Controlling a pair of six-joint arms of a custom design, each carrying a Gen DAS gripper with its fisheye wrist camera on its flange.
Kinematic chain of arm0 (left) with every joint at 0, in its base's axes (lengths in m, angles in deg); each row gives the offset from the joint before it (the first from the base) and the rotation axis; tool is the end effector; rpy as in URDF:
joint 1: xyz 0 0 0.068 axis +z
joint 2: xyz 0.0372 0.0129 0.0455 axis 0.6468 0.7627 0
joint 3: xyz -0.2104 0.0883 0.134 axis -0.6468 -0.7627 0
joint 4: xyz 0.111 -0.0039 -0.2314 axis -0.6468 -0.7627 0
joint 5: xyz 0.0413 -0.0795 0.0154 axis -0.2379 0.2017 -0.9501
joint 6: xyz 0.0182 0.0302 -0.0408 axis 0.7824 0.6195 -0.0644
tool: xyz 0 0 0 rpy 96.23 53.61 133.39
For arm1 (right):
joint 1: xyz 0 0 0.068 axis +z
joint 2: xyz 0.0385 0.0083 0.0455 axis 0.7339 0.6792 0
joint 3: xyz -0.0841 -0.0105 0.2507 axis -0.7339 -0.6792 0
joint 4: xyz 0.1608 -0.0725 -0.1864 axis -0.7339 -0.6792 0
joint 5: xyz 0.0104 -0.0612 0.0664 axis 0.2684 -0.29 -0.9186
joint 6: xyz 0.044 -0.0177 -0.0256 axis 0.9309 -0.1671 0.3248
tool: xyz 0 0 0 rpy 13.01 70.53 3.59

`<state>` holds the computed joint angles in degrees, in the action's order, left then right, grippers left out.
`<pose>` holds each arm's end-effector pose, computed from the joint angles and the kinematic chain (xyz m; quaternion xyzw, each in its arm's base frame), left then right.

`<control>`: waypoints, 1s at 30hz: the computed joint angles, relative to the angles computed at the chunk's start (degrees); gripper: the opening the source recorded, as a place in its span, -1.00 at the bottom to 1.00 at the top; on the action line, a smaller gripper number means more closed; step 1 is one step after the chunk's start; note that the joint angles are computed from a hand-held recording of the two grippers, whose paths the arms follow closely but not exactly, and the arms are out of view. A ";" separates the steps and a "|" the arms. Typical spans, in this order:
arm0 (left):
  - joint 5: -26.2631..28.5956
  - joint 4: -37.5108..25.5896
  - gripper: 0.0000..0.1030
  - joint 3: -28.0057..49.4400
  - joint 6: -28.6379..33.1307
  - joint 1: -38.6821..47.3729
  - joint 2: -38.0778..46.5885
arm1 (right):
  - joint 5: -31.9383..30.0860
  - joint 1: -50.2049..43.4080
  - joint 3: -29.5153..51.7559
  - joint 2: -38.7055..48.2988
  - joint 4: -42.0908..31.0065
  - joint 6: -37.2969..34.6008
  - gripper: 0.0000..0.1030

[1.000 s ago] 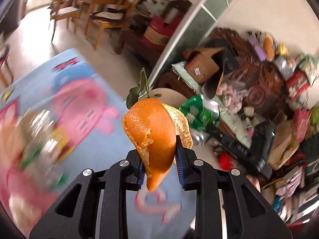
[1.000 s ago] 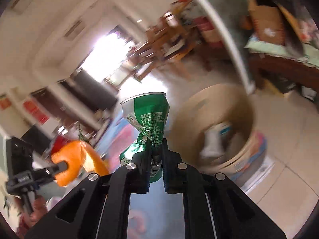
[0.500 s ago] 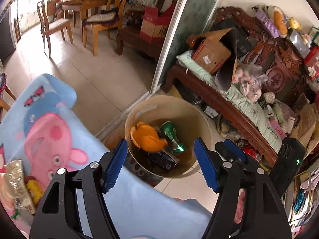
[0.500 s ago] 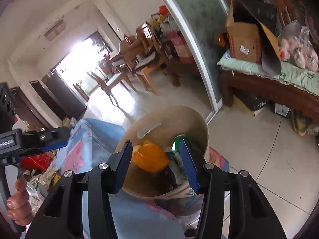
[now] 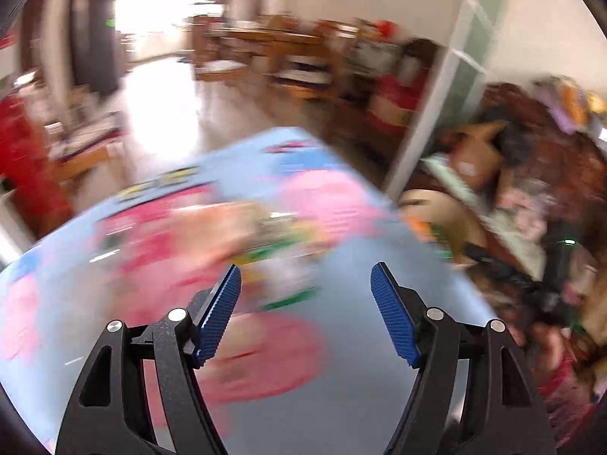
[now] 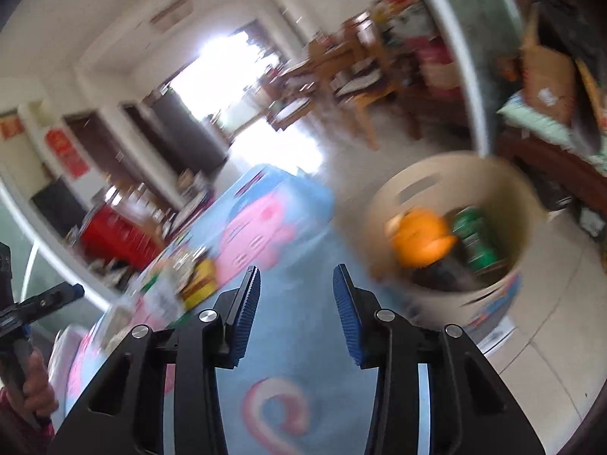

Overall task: Collect trash
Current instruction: 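Grasp the clear plastic bottle with the left tool while the right tool grasps the crumpled white bag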

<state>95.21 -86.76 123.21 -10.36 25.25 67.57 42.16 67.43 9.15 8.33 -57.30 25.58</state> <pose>0.3560 -0.1065 0.2252 0.2364 0.8980 -0.1603 0.3348 0.2494 0.0868 0.1248 0.2103 0.8528 0.2036 0.4325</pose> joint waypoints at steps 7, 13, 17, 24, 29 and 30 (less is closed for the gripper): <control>-9.98 3.38 0.76 4.36 5.55 17.48 8.99 | -3.21 14.41 20.19 16.64 -7.46 -3.22 -0.25; -10.34 -1.33 0.76 14.15 8.79 18.50 21.44 | -8.06 19.45 41.22 30.58 -16.27 -10.87 0.29; -13.48 -1.04 0.76 16.19 8.74 16.82 24.60 | -12.11 18.66 52.24 38.51 -19.53 -9.06 0.14; -11.15 -0.10 0.22 13.61 7.03 17.52 23.97 | -18.92 19.18 52.47 40.11 -16.74 -6.07 -0.79; -5.00 5.00 0.15 -0.34 5.58 19.26 12.39 | -13.85 21.42 35.84 27.96 -8.04 -5.61 -0.80; -2.04 5.77 0.14 -4.22 4.85 20.34 8.68 | -13.04 21.34 31.71 24.94 -6.50 -5.63 -0.80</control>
<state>93.17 -80.99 118.98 -5.51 45.59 76.25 29.12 88.78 40.86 33.27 -63.81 19.95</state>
